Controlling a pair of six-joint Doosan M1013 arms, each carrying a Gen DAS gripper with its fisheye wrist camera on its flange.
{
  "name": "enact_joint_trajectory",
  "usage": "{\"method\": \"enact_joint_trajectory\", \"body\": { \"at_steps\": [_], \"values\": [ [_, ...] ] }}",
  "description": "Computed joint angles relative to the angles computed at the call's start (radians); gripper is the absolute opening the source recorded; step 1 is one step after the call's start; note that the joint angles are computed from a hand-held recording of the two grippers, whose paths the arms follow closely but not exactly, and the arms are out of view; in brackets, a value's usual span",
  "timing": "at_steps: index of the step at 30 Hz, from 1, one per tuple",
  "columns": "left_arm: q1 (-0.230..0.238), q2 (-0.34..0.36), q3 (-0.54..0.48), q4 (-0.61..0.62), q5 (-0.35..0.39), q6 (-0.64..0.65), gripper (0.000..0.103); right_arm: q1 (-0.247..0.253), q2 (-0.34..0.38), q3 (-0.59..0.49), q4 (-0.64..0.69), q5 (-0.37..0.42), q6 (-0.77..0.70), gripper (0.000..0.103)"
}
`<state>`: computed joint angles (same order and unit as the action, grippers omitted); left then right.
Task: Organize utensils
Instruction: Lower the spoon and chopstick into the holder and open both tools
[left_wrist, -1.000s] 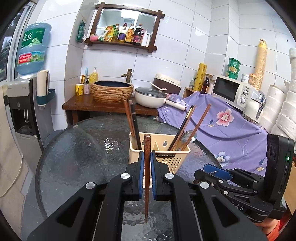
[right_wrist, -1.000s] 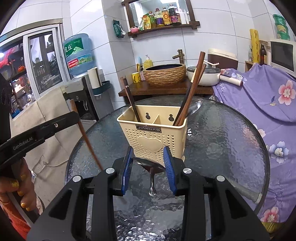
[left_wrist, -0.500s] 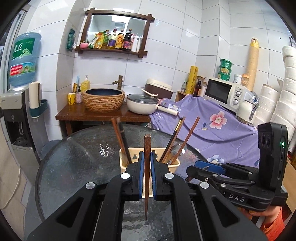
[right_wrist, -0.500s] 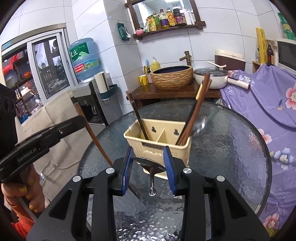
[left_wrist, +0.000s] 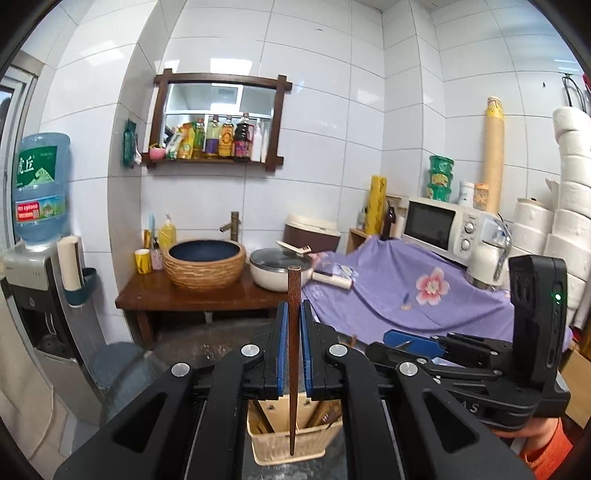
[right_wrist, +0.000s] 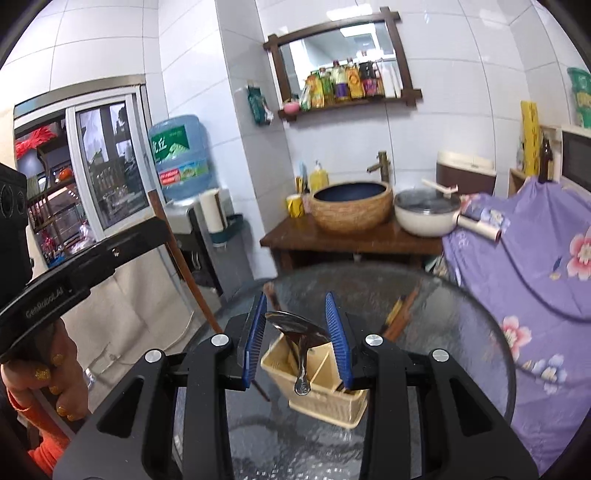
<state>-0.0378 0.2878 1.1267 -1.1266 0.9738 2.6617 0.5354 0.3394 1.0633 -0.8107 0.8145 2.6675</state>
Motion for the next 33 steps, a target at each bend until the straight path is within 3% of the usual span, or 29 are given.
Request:
{"method": "enact_joint_trajectory", "body": {
  "at_steps": [7, 12, 20, 33],
  "values": [
    [-0.035, 0.056, -0.082, 0.105, -0.029, -0.137, 0.007, -0.013, 0.044, -0.058, -0.025, 0.056, -0.021, 0.034],
    [-0.053, 0.078, -0.081, 0.168, -0.045, -0.185, 0.007, -0.016, 0.07, -0.045, -0.037, 0.069, -0.019, 0.034],
    [-0.065, 0.08, -0.011, 0.185, -0.106, -0.154, 0.007, -0.008, 0.107, -0.013, -0.119, 0.079, 0.017, 0.034],
    [-0.065, 0.106, 0.038, 0.245, -0.07, -0.174, 0.006, -0.009, 0.138, 0.034, -0.089, 0.066, 0.016, 0.034]
  ]
}}
